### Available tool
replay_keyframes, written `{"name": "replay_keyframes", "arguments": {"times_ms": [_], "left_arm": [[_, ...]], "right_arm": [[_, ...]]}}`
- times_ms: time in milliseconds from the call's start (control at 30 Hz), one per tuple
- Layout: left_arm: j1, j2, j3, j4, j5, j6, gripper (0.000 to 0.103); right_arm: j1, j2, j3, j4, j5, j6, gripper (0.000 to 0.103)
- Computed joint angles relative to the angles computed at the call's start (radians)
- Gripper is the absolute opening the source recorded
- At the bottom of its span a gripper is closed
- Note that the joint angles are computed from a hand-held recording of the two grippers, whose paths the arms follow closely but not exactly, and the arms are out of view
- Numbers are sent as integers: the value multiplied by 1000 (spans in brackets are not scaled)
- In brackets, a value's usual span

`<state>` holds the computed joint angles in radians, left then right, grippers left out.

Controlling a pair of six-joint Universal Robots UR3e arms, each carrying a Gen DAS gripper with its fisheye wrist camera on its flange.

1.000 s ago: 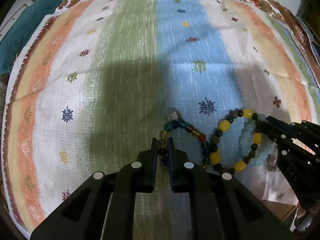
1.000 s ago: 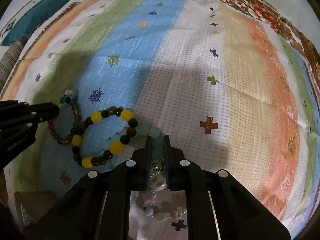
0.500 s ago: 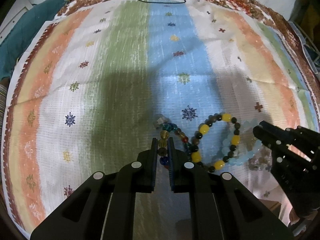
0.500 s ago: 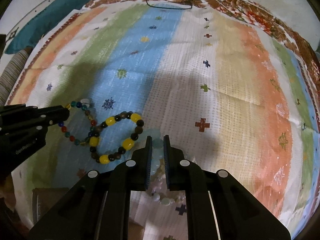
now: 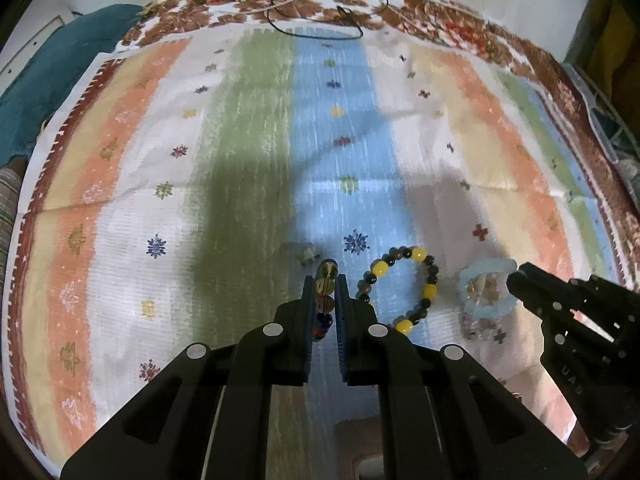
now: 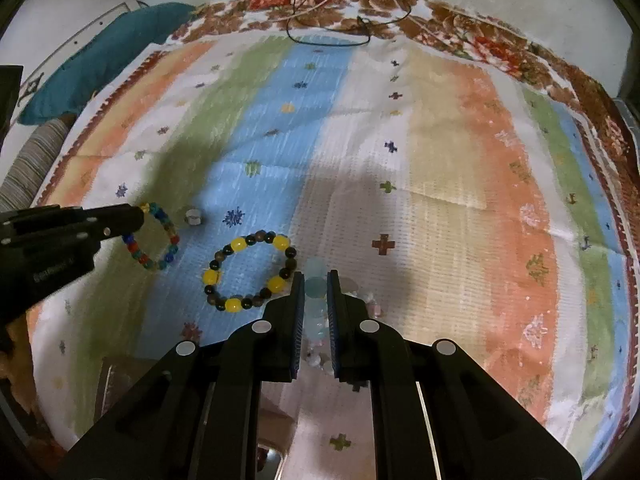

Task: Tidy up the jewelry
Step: 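Lift the multicolour bracelet with left tool while right tool lifts the blue bracelet, then lower both held bracelets into the silver tin and open both tools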

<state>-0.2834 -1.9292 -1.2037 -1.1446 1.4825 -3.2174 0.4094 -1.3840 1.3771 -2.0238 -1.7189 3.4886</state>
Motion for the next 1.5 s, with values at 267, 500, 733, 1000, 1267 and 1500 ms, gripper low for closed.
{"name": "replay_keyframes", "arguments": {"times_ms": [267, 500, 733, 1000, 1267, 1500], "left_arm": [[22, 75, -41, -3, -21, -4, 9], [18, 145, -69, 0, -28, -15, 9], [0, 212, -111, 4, -31, -7, 9], [-13, 294, -152, 14, -57, -6, 9], [-44, 378, -212, 22, -70, -6, 9], [-53, 452, -261, 23, -87, 3, 9]], "right_arm": [[6, -74, 25, 18, -20, 31, 12], [22, -130, 59, 22, -48, 60, 12], [62, -159, 60, 26, -92, 86, 12], [111, -206, 74, 12, -137, 115, 12], [167, -253, 86, 3, -169, 144, 12], [218, -277, 94, 6, -185, 164, 12]]}}
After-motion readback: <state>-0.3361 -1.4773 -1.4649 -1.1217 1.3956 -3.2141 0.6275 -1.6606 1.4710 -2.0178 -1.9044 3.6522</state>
